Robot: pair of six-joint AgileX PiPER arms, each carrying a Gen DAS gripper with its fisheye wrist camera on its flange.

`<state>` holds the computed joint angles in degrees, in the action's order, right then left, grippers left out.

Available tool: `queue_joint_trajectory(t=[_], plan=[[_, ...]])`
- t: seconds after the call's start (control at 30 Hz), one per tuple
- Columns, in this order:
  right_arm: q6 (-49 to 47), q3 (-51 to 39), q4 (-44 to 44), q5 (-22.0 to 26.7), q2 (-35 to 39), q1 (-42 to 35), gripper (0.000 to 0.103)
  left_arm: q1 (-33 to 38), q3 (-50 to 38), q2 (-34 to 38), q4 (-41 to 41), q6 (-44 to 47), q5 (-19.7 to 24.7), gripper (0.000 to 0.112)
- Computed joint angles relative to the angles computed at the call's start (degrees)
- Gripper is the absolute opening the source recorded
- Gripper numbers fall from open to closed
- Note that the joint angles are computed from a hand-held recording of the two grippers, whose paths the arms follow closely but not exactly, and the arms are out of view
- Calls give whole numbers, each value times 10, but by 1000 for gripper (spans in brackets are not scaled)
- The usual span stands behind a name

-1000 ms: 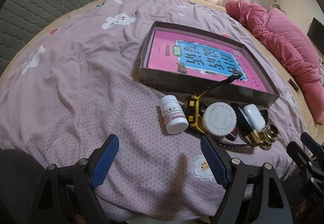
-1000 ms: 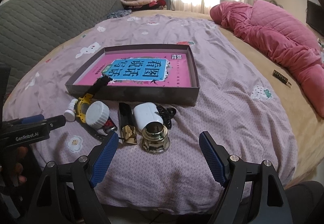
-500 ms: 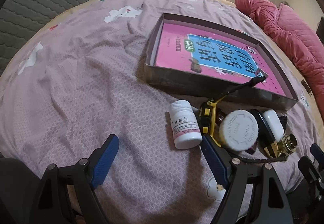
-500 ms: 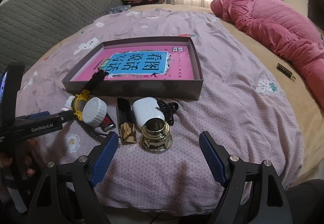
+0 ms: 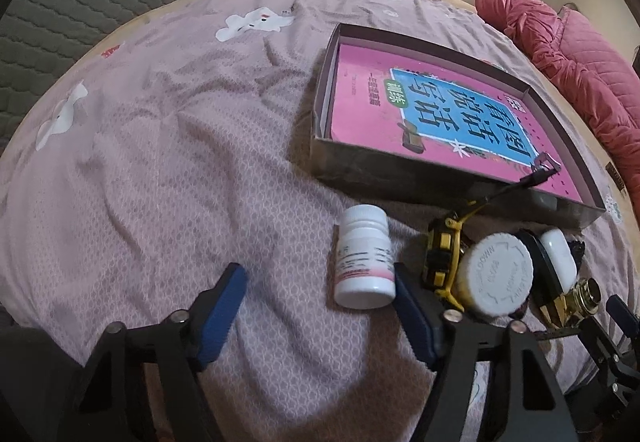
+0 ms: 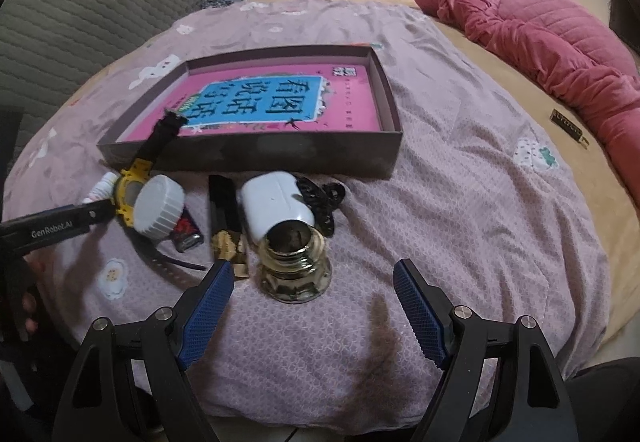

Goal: Organize rigid objects
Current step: 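Grasp the white medicine bottle with the left tool while the right tool grasps the brass fitting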

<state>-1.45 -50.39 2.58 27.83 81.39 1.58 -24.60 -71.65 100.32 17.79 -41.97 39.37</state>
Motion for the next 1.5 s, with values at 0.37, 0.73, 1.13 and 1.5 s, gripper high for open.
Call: queue_joint_trajectory(t=[0.37, 0.73, 1.13, 1.5], plan=[[-43, -20, 31, -3, 39, -8, 72, 14, -14, 7, -12, 27, -12, 60], [-122, -37, 106, -4, 69, -24, 51, 3, -27, 20, 14, 25, -9, 48], [-214, -40, 198, 10, 71, -45, 37, 28, -11, 7, -42, 64, -43, 29], [-248, -41, 236, 23, 51, -67, 37, 46, 16, -26, -102, 106, -64, 27]])
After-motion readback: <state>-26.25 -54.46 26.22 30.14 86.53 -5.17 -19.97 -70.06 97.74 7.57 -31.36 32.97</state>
